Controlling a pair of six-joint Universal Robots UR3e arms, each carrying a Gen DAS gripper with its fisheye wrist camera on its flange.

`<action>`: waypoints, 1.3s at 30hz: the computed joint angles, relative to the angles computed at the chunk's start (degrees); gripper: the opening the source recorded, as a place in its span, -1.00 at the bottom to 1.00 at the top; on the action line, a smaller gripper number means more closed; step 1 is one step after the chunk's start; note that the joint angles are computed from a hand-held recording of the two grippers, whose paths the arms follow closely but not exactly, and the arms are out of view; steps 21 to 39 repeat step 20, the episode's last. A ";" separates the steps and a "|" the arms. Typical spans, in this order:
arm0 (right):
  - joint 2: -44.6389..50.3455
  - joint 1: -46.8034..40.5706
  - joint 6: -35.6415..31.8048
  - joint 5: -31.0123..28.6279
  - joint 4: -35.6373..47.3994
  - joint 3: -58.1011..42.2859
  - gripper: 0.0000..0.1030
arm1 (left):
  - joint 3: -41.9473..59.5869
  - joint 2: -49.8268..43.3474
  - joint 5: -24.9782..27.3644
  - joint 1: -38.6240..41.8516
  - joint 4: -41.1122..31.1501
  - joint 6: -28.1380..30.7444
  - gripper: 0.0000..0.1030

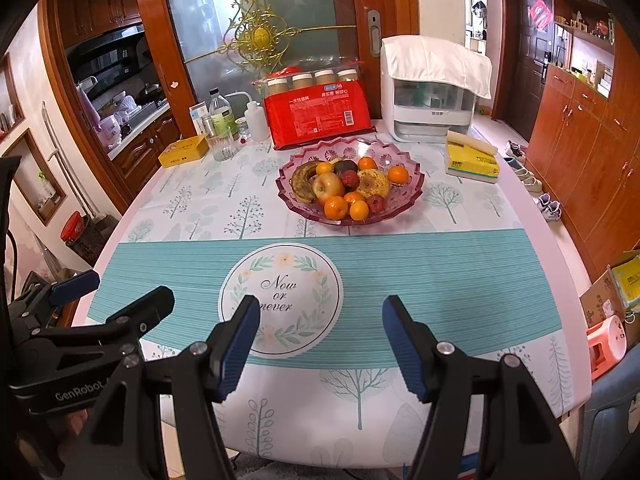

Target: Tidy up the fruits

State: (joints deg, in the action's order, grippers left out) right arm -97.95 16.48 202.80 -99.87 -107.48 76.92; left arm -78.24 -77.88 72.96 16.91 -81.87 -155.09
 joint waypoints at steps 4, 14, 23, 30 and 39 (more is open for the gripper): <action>0.03 -0.14 -0.03 0.13 0.14 -0.06 0.25 | 0.12 -0.12 0.13 -0.12 0.06 -0.13 0.99; -0.06 -0.66 -0.20 0.40 -0.06 0.48 0.25 | -0.55 0.24 0.27 -0.31 0.33 -0.27 0.98; -0.02 -0.87 -0.11 0.35 -0.17 0.83 0.25 | -0.91 0.40 0.40 -0.54 0.36 -0.48 0.98; -0.02 -0.87 -0.11 0.35 -0.17 0.83 0.25 | -0.91 0.40 0.40 -0.54 0.36 -0.48 0.98; -0.02 -0.87 -0.11 0.35 -0.17 0.83 0.25 | -0.91 0.40 0.40 -0.54 0.36 -0.48 0.98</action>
